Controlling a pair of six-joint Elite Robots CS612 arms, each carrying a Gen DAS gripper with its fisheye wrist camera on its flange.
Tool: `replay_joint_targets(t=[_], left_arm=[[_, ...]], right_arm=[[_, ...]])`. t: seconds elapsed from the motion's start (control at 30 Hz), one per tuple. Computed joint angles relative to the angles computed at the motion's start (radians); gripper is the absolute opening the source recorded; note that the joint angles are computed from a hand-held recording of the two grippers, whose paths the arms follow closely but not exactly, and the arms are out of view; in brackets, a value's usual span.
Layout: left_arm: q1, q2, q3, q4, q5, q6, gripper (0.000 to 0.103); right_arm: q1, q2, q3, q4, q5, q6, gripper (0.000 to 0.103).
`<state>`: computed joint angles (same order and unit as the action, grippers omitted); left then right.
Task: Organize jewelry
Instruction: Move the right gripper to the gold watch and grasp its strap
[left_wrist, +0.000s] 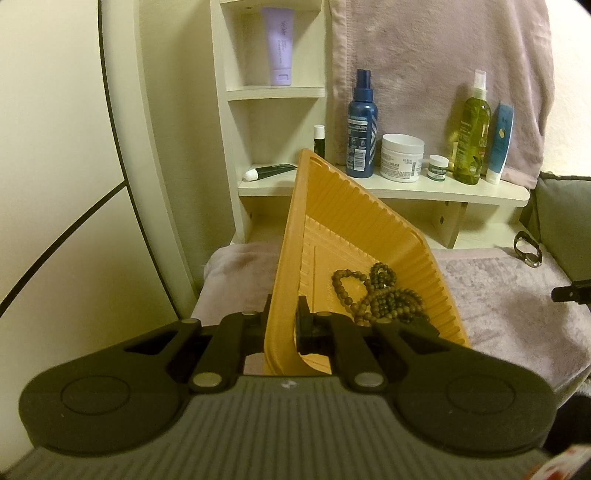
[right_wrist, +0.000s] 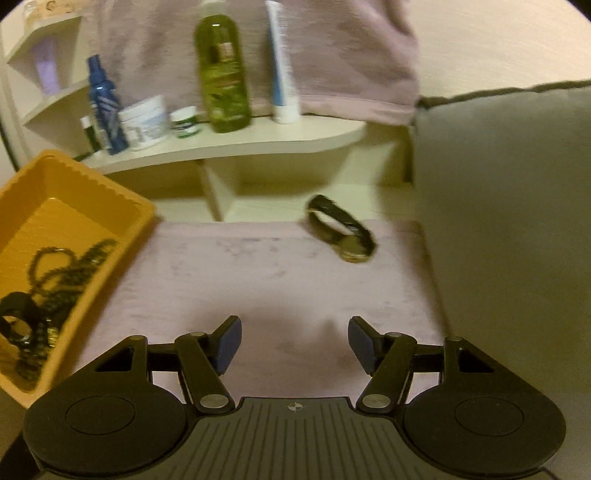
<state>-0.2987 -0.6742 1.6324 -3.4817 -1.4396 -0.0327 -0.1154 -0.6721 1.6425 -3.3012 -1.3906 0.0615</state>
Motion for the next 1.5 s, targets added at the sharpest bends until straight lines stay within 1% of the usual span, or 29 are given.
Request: replay_joint_targets(t=[0.07, 0.13, 0.2, 0.27, 0.43, 0.6, 0.67, 0.7, 0.73, 0.97, 1.07, 1.17, 1.27, 1.3, 1.33, 1.4, 1.5], left_arm=[[-0.001, -0.001, 0.001, 0.000, 0.002, 0.003, 0.007], [-0.001, -0.001, 0.001, 0.002, 0.004, 0.005, 0.007], [-0.001, -0.002, 0.001, 0.005, 0.004, 0.006, 0.007], [-0.002, -0.002, 0.001, 0.006, 0.007, 0.007, 0.007], [-0.002, -0.002, 0.000, 0.007, 0.007, 0.009, 0.007], [-0.002, -0.003, -0.001, 0.012, 0.008, 0.011, 0.007], [-0.002, -0.002, -0.002, 0.012, 0.009, 0.012, 0.007], [-0.002, -0.002, -0.002, 0.012, 0.009, 0.012, 0.007], [-0.002, -0.002, -0.002, 0.011, 0.010, 0.010, 0.007], [-0.003, -0.002, -0.003, 0.015, 0.014, 0.012, 0.007], [-0.004, -0.002, -0.003, 0.016, 0.014, 0.011, 0.007], [-0.004, -0.002, -0.003, 0.017, 0.014, 0.011, 0.007], [-0.004, -0.003, -0.002, 0.018, 0.014, 0.011, 0.007], [-0.004, -0.003, -0.002, 0.018, 0.014, 0.011, 0.007], [-0.004, -0.003, -0.002, 0.018, 0.014, 0.011, 0.007], [-0.004, -0.003, -0.003, 0.017, 0.015, 0.011, 0.007], [-0.004, -0.002, -0.003, 0.017, 0.015, 0.012, 0.007]], right_arm=[[-0.005, 0.004, -0.003, -0.008, -0.015, -0.009, 0.064], [-0.010, 0.008, -0.007, -0.014, -0.018, -0.037, 0.064], [-0.015, 0.015, -0.011, -0.037, 0.002, -0.098, 0.064], [-0.019, 0.022, -0.021, -0.047, 0.023, -0.179, 0.064], [-0.019, 0.039, -0.063, -0.017, 0.006, -0.374, 0.064], [-0.017, 0.062, -0.130, 0.039, -0.026, -0.560, 0.063], [-0.017, 0.071, -0.158, 0.063, -0.029, -0.622, 0.059], [-0.016, 0.075, -0.171, 0.079, -0.032, -0.640, 0.053], [-0.016, 0.078, -0.185, 0.102, -0.036, -0.651, 0.050], [-0.015, 0.103, -0.263, 0.223, -0.052, -0.704, 0.042], [-0.012, 0.113, -0.286, 0.265, -0.058, -0.707, 0.037], [-0.011, 0.121, -0.304, 0.293, -0.063, -0.686, 0.033], [-0.007, 0.126, -0.310, 0.297, -0.086, -0.671, 0.025], [-0.007, 0.127, -0.310, 0.294, -0.086, -0.658, 0.019], [-0.008, 0.127, -0.309, 0.291, -0.086, -0.642, 0.016], [-0.006, 0.124, -0.302, 0.281, -0.095, -0.620, 0.014], [-0.007, 0.112, -0.282, 0.275, -0.089, -0.604, 0.014]])
